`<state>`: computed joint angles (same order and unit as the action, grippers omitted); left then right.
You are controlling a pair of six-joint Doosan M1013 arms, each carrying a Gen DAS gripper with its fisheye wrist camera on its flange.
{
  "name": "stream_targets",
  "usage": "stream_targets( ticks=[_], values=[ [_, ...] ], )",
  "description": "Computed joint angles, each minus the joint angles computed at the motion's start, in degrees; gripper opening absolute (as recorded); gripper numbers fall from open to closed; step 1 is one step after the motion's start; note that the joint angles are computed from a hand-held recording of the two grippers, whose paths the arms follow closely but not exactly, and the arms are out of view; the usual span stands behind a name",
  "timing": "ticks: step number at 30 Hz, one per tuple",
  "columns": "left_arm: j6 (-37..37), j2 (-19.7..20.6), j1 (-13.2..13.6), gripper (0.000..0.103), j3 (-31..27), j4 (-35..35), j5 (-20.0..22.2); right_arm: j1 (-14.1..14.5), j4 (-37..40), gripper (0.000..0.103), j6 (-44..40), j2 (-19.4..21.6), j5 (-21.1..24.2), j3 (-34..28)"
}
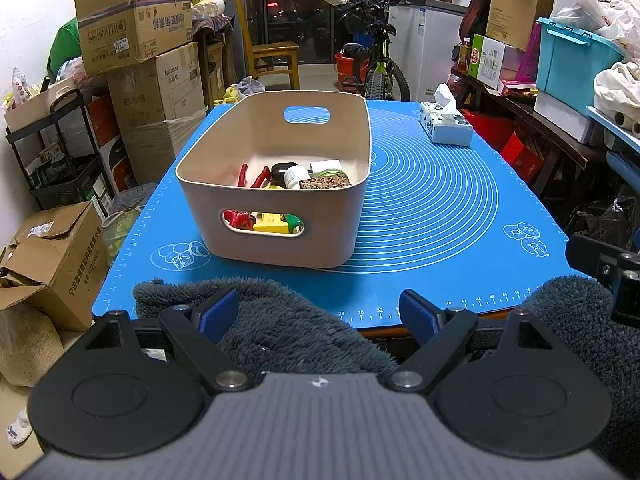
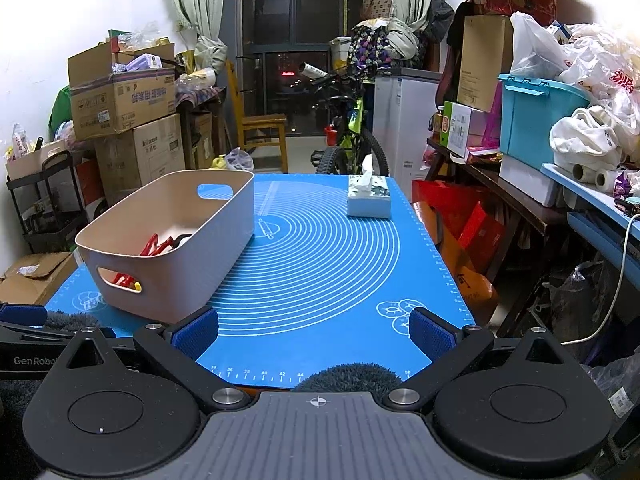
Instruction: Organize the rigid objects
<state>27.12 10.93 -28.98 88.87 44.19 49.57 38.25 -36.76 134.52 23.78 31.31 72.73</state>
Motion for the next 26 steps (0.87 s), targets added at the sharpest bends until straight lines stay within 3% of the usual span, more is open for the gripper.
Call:
stream_targets(
  ticks=[26],
  values=[
    [-0.41, -0.12, 0.17, 0.087, 0.09, 0.38, 0.0, -0.3, -0.4, 0.101, -0.74, -0.22, -0.42, 0.39]
  ],
)
